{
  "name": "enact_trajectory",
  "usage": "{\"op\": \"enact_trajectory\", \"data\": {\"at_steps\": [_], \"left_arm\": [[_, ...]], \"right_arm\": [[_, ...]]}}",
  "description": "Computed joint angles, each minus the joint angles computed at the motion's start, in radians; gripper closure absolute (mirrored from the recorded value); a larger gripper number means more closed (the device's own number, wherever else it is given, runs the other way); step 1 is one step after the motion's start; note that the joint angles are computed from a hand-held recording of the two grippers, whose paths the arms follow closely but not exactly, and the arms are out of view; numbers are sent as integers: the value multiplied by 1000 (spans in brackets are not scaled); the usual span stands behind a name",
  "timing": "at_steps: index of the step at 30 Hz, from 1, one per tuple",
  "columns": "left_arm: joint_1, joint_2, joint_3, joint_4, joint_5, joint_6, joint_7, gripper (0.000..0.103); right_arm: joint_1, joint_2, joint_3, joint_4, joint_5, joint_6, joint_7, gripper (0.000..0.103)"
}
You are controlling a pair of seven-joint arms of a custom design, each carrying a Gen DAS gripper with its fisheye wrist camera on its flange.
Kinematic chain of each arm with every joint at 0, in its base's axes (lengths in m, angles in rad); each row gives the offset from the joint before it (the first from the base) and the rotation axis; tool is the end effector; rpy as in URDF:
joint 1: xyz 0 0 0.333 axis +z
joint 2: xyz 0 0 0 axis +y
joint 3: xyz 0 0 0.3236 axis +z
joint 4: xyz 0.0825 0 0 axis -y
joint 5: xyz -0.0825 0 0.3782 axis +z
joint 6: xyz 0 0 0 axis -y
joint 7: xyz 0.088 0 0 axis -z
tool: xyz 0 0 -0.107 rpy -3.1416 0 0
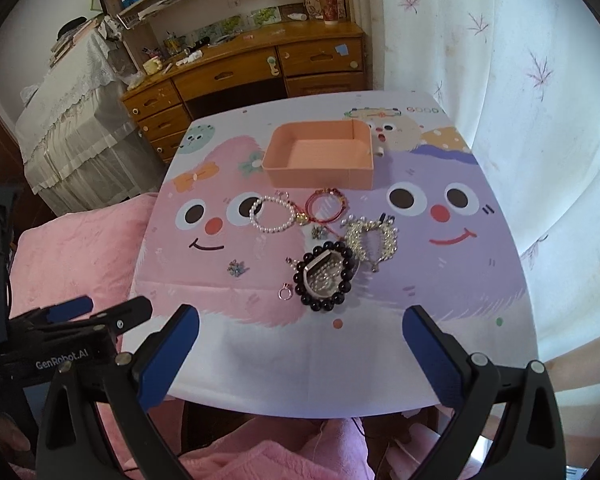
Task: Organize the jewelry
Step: 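Grasp the black bead bracelet with the right gripper while the left gripper grasps the small silver charm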
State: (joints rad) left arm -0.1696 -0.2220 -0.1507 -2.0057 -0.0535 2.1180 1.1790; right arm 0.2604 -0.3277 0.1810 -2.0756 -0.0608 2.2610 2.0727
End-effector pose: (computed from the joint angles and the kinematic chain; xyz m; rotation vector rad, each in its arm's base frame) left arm 0.4861 -0.1709 0.5939 -2.2017 2.0124 -0.4648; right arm 0.4398 0.2198 0.6277 -1.8624 1.9159 -0.3630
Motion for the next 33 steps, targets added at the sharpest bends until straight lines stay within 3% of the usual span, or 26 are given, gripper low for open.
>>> {"op": "enact_trajectory", "data": {"at_steps": [5,11,16,23,26,29,33], "left_arm": [[17,20,15,-83,9,63,56,1],[25,92,3,-123,72,204,120,1],[20,153,-20,-166,164,428,145,1],[8,266,-39,-116,228,547,173,4],[-2,311,-39,-72,301,526,114,11],[2,338,-47,-44,273,511,125,17],[8,355,-51,-24,239,483,150,47]], "right_arm": [[-10,15,41,-56,-91,59,83,2],[-13,59,32,-103,-137,108,209,26],[-21,86,-13,-197,-61,276,301,45],[-35,169,-35,-193,-73,341,348,62],[-27,194,-55,-188,-30,347,336,68],[-20,213,-69,-175,-3,343,298,84],[-7,213,-91,-176,92,366,191,88]]}}
